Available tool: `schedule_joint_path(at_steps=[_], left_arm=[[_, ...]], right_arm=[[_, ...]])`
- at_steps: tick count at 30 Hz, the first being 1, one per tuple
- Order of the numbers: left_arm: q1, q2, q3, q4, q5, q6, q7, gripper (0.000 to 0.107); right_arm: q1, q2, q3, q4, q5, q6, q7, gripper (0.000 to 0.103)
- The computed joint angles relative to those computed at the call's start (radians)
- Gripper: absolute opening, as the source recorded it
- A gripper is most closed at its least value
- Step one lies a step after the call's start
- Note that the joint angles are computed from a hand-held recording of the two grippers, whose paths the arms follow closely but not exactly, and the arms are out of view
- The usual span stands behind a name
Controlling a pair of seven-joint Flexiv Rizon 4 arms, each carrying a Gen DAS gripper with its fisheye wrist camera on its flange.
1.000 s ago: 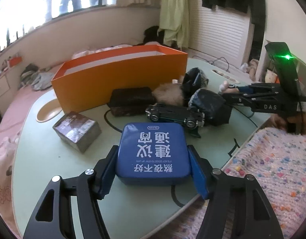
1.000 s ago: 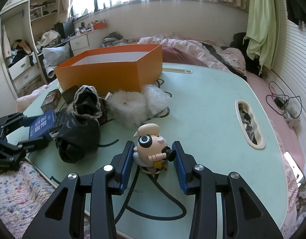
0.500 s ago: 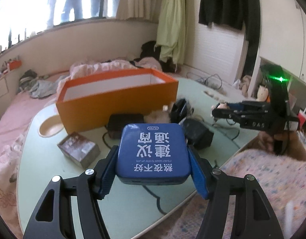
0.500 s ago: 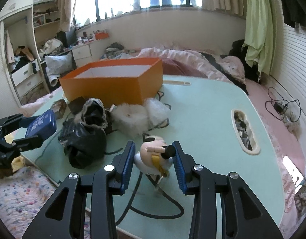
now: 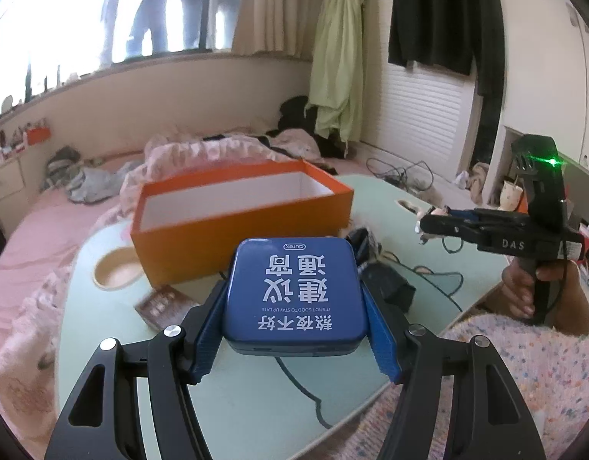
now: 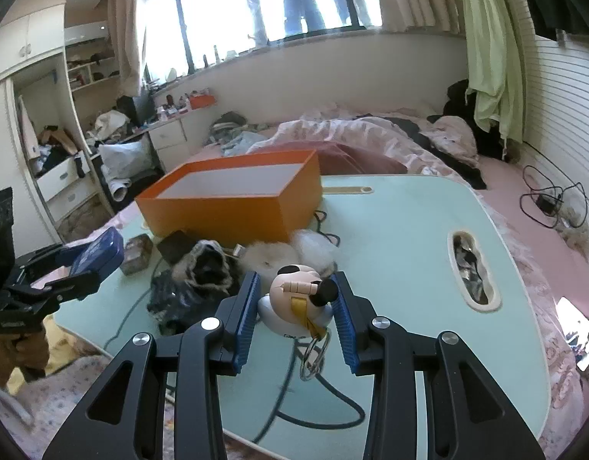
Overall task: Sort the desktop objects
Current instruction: 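Grasp the blue printed tin with the left gripper and lift it, then lower the blue tin into the orange box with the left gripper while the right gripper lowers the figurine in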
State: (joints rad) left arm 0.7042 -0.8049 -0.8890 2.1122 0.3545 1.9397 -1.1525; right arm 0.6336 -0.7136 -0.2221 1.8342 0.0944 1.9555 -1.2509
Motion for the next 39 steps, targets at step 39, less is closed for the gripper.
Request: schedule_joint_path(at_steps=[39], left_arm=[[-0.437,-0.038,0.386,-0.510,-0.534,-0.265,0.027,0.095]], right_arm=[[-0.404,-0.234,0.475,-0.629,-0.223,-0.520,-0.032,0.054]])
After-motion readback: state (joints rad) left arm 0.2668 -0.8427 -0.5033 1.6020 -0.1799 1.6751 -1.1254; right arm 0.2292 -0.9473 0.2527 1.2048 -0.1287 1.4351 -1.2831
